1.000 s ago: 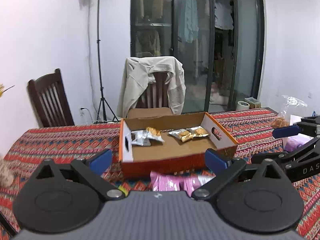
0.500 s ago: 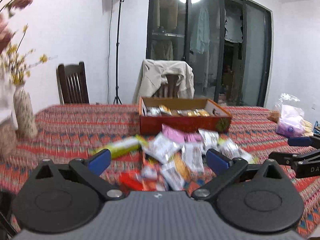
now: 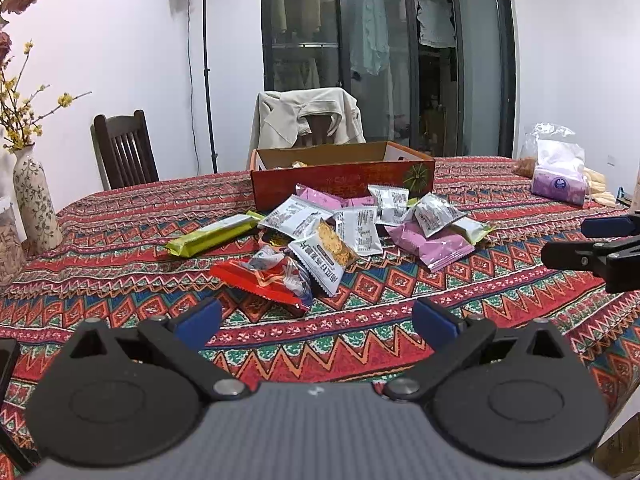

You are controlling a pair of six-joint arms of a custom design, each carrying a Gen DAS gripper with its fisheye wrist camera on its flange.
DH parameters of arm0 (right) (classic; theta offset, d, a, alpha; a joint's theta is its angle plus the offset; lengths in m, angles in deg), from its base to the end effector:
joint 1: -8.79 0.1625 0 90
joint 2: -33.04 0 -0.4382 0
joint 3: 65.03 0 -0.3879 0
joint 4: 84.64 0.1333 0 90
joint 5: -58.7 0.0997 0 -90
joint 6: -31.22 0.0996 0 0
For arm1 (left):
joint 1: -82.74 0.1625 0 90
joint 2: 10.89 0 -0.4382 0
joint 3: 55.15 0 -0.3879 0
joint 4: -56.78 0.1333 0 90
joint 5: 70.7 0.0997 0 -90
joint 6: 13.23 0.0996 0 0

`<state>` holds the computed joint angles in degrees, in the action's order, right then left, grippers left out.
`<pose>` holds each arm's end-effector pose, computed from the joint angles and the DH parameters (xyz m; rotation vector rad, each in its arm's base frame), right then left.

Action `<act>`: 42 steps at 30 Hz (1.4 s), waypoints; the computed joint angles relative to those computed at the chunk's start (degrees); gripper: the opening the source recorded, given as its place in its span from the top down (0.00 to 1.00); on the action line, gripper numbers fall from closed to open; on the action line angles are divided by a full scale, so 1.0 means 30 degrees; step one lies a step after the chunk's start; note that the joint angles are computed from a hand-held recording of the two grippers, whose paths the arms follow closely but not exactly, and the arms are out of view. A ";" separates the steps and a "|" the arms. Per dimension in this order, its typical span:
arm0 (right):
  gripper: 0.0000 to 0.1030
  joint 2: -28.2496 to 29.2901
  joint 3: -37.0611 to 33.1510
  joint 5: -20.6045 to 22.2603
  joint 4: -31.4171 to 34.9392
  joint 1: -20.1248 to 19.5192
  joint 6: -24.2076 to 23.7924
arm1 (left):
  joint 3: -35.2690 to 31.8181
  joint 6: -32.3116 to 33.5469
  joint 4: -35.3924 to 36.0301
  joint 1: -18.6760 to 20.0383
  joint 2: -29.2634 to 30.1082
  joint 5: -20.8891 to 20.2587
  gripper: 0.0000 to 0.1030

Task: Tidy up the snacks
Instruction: 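Grasp a cracker packet with the left tool while the right tool grasps a white packet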

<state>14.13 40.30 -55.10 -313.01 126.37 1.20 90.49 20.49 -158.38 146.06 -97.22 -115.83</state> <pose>0.3473 -0.4639 -0.0603 0.9663 -2.2832 1.1902 0.0332 -0.3874 0.3283 0.5464 2.0066 -1.2476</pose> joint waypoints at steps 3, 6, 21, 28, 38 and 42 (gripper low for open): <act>0.05 0.0276 -0.0240 -0.0020 0.0010 -0.0180 0.0195 | -0.0420 0.0244 0.0364 0.0371 0.0440 -0.0053 0.00; 0.05 0.0556 -0.0594 -0.0086 0.0034 -0.0301 0.0038 | -0.0974 0.0701 0.0430 0.0722 0.0881 -0.0362 0.00; 0.10 0.1899 -0.5075 0.0499 0.3199 -0.0745 -0.1603 | -0.5899 0.6939 0.2031 0.2867 0.4510 -0.3012 0.19; 0.22 0.3608 -0.9918 -0.0332 0.6465 -0.0862 -0.2621 | -0.7524 0.8637 0.2864 0.3577 0.6016 -0.2938 0.23; 0.53 0.5286 -1.3120 -0.0928 0.8171 -0.1159 -0.3106 | -0.8298 0.8815 0.3213 0.3839 0.6443 -0.2569 0.57; 0.60 0.5119 -1.2850 -0.0676 0.8092 -0.1286 -0.2758 | -0.7971 0.6738 0.4047 0.3671 0.5715 -0.2781 0.62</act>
